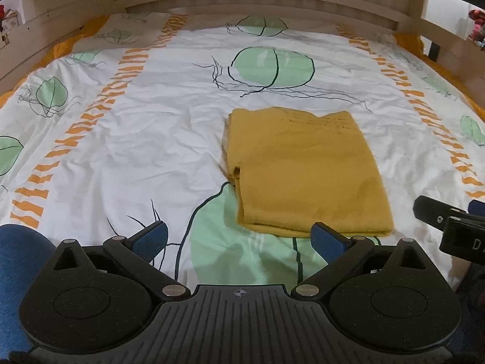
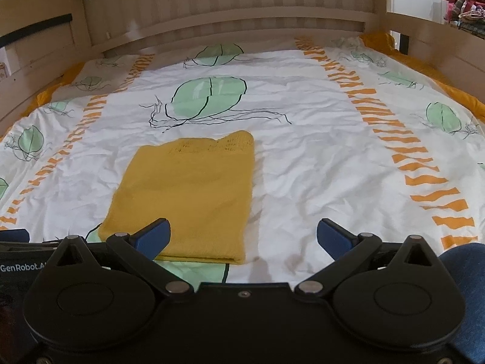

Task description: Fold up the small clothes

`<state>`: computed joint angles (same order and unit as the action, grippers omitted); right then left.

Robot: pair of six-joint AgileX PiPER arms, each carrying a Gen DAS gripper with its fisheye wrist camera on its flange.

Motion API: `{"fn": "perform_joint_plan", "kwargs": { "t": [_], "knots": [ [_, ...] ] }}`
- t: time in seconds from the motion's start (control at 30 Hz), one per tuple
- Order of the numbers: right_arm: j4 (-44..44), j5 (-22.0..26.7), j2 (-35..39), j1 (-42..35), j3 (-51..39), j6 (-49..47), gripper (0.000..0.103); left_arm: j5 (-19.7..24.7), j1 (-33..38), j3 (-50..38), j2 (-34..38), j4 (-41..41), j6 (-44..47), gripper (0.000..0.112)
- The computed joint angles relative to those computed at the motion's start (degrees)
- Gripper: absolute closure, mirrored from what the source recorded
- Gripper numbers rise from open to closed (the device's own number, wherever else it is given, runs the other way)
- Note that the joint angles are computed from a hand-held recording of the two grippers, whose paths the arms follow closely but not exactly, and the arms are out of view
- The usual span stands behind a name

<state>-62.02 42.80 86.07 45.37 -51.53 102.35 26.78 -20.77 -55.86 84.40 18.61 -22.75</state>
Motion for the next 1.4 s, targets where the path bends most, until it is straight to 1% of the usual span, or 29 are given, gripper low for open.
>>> {"fn": "perform_joint_plan", "kwargs": {
  "t": [0.1, 0.43, 0.83, 1.4],
  "knots": [
    [0.52, -1.42, -0.10, -0.89, 0.11, -0.42, 0.001, 0.37, 0.20, -0.86, 0.78, -1.76, 1.33, 0.011],
    [2.37, -2.35, 1.25, -1.99, -0.79, -1.80, 0.001, 1.79, 1.17, -3.40, 3.27, -6.26, 5.51, 0.011],
    [3.55, -3.60, 1.98, -3.21, -0.89, -2.86, 0.001, 2.95, 1.25, -4.92, 5.11, -7.05, 6.14, 0.011],
    [3.14, -4.49, 2.67, -3.53, -1.06, -2.49, 0.001, 3.28, 0.87, -5.39, 5.72, -6.80, 5.75, 0.011]
  ]
}}
